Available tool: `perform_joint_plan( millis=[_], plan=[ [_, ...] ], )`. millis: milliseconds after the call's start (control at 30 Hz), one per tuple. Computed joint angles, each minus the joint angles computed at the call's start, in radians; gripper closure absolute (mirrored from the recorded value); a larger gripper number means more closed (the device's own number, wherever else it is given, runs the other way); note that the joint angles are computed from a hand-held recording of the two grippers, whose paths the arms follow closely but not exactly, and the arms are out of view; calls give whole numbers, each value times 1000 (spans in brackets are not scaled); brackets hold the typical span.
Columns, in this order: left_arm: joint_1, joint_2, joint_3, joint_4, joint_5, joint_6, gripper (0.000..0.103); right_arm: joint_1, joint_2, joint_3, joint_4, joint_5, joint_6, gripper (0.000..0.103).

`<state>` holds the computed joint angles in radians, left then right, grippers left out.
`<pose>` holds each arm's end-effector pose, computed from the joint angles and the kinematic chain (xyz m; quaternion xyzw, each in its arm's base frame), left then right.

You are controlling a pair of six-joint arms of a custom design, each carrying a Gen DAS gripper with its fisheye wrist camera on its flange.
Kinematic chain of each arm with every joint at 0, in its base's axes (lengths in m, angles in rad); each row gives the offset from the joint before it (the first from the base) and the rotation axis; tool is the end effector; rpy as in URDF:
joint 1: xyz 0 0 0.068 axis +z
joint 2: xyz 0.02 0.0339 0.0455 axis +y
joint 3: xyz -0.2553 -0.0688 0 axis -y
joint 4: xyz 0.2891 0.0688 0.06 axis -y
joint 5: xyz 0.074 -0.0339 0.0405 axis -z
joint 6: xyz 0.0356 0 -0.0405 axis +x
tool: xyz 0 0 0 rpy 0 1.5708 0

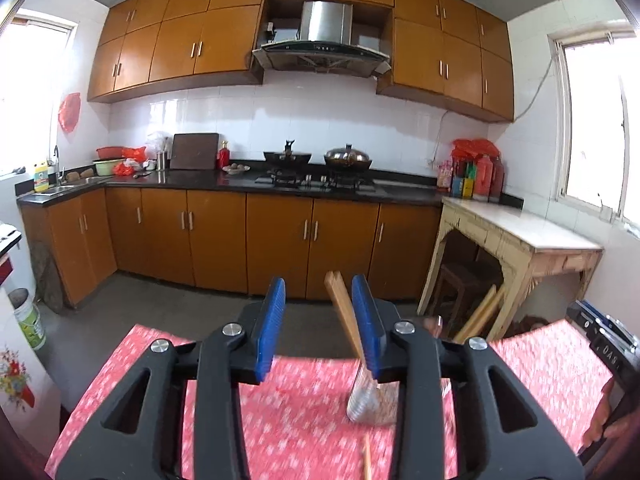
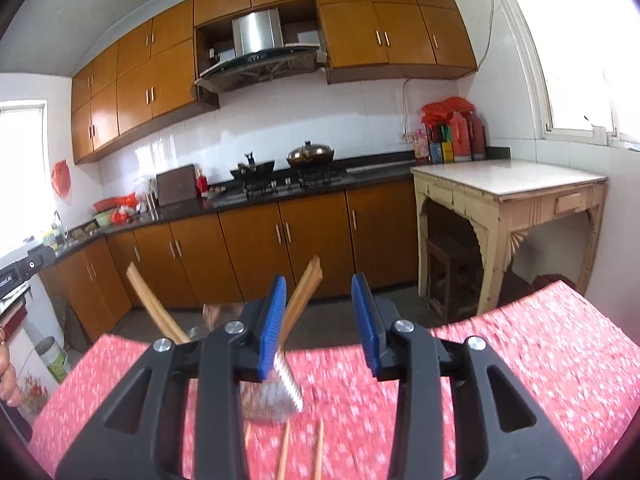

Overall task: Organize utensils
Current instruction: 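Lower the chopsticks into the basket and open both tools, then move both open tools back over the remaining chopsticks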

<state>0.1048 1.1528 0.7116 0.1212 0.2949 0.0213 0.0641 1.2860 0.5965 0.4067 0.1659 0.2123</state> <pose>0.3054 0.0217 0.2436 0.0525 0.8048 -0.0824 0.5854 0.3140 0.0143 0.1905 0.1086 0.7911 0.0168 0.6018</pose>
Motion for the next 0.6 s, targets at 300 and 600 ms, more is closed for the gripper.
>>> perform_joint_plan(
  millis=[300,600],
  plan=[
    [113,-262,-333,-16,114,102,57,116,-236,-342,-21,89,28,67],
    [232,-582,-651,-141,262,234,54,353,-198,-574,108,246,103,67]
  ],
)
